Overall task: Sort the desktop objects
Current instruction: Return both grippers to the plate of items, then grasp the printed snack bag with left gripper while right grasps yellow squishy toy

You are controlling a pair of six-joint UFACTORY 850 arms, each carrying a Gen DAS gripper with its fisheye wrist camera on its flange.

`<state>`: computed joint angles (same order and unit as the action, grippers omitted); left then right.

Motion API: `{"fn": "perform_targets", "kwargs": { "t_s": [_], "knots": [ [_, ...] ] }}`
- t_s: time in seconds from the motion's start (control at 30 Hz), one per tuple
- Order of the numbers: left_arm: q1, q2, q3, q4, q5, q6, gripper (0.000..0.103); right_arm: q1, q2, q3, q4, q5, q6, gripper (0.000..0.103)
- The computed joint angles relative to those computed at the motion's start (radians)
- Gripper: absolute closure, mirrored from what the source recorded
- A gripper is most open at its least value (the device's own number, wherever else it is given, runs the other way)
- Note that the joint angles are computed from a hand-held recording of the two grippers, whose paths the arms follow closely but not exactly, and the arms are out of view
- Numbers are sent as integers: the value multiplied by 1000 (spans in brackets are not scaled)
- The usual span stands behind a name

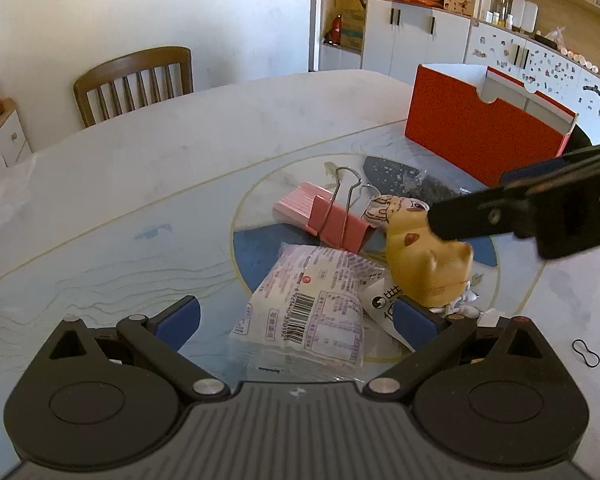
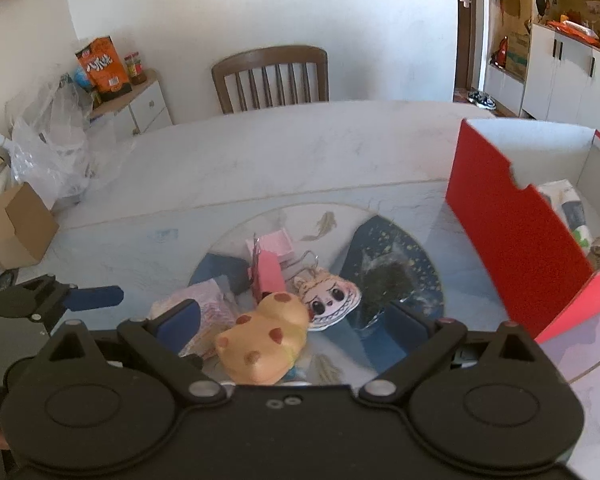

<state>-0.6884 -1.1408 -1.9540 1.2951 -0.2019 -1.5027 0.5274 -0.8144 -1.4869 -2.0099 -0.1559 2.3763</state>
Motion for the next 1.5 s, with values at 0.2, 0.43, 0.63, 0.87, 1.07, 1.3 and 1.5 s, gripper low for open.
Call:
{"fn": "perform_targets", "kwargs": {
  "t_s": [0.2, 0.43, 0.63, 0.87, 1.07, 1.3, 1.5],
  "knots": [
    [2, -15, -12, 73, -4, -55, 0, 6, -39, -45, 325, 27, -297, 7],
    [9, -29, -18, 84, 6, -71, 1, 22, -61, -68, 554, 35, -538, 13],
    [10, -29, -8, 134, 23, -109, 7, 24, -74, -85, 714, 32, -694, 24],
    [14, -23, 0, 164, 40, -163, 28, 23, -75, -86, 769, 22, -725, 39],
    [14, -15, 9, 160, 43, -185, 35, 17, -69, -76, 729, 36, -677, 49],
    [8, -2, 15, 109, 26, -159, 43, 14, -55, -57, 613, 37, -574, 53],
    [0, 29, 41, 124, 14, -217, 44, 3, -20, -14, 304, 46, -261, 53]
  ]
}}
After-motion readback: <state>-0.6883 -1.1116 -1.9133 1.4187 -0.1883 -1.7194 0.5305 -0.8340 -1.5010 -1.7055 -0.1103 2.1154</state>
